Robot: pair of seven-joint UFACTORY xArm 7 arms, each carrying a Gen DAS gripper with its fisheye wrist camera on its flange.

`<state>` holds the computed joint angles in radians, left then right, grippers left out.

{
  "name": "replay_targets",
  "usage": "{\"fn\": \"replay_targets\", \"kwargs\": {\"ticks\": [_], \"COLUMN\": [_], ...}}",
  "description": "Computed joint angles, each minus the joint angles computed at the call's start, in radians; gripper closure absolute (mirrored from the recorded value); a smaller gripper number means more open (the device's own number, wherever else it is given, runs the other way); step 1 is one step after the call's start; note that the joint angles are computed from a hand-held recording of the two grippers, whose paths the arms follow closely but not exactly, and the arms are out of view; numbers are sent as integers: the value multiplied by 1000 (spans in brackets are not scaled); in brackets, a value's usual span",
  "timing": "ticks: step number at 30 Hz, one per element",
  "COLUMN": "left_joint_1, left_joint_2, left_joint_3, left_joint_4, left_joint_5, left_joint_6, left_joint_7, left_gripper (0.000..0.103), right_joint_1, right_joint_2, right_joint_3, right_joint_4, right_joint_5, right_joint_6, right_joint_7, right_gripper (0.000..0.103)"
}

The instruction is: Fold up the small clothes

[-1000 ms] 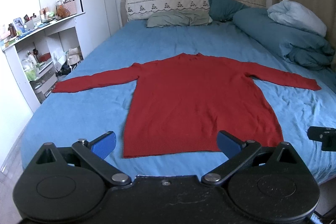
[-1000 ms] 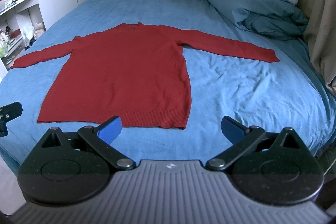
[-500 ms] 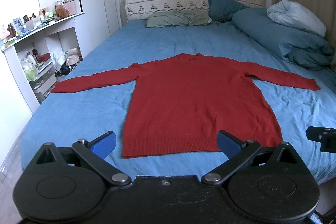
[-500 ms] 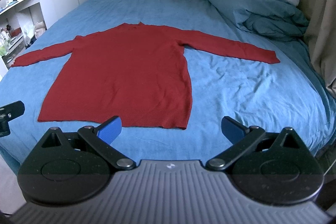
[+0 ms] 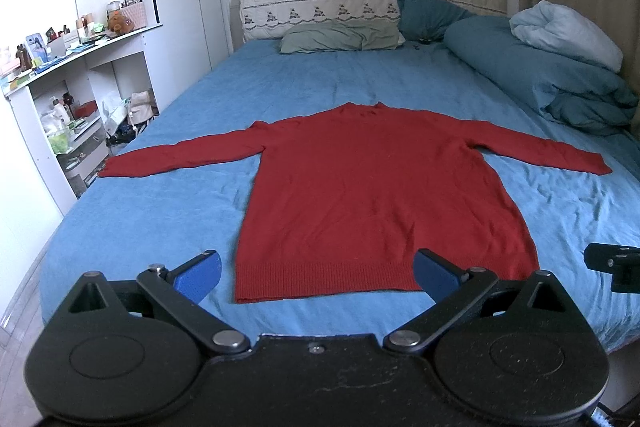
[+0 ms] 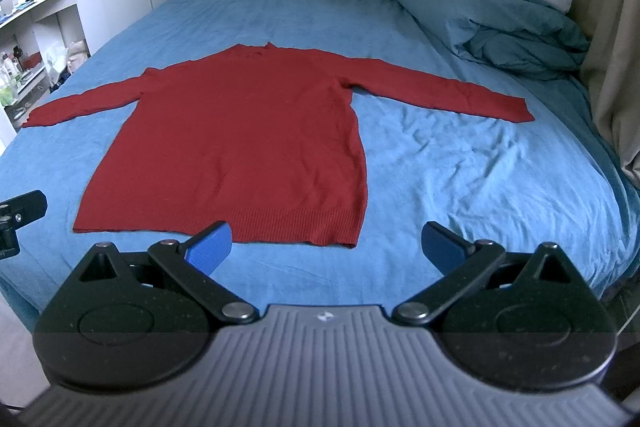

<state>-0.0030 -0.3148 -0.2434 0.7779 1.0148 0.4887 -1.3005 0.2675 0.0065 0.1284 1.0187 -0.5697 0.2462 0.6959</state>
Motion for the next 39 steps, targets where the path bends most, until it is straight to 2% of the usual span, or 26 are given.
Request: {"fn": "replay_targets", "kwargs": {"ticks": [32,36,39], "left_joint_1": [7,10,16], "left_joint_2": [-13,9,57], "left_joint_3": [-6,-1,7], "left_joint_4": [-3,38,116], "left_joint_5": [-15,-7,25], "left_joint_6": [9,7,-3], "left_joint_7": [10,16,17], "left_gripper": [0,0,0], "right_joint_1": [4,-3,-14], "right_joint_2": [7,7,28], "right_joint_3": [-1,-7,-21], "right_joint_4": [11,32,80], "right_joint_5": [8,48,40], "right_joint_6": [5,3,5], "right_joint_7": [-18,-73,-70], "right_gripper": [0,0,0]}}
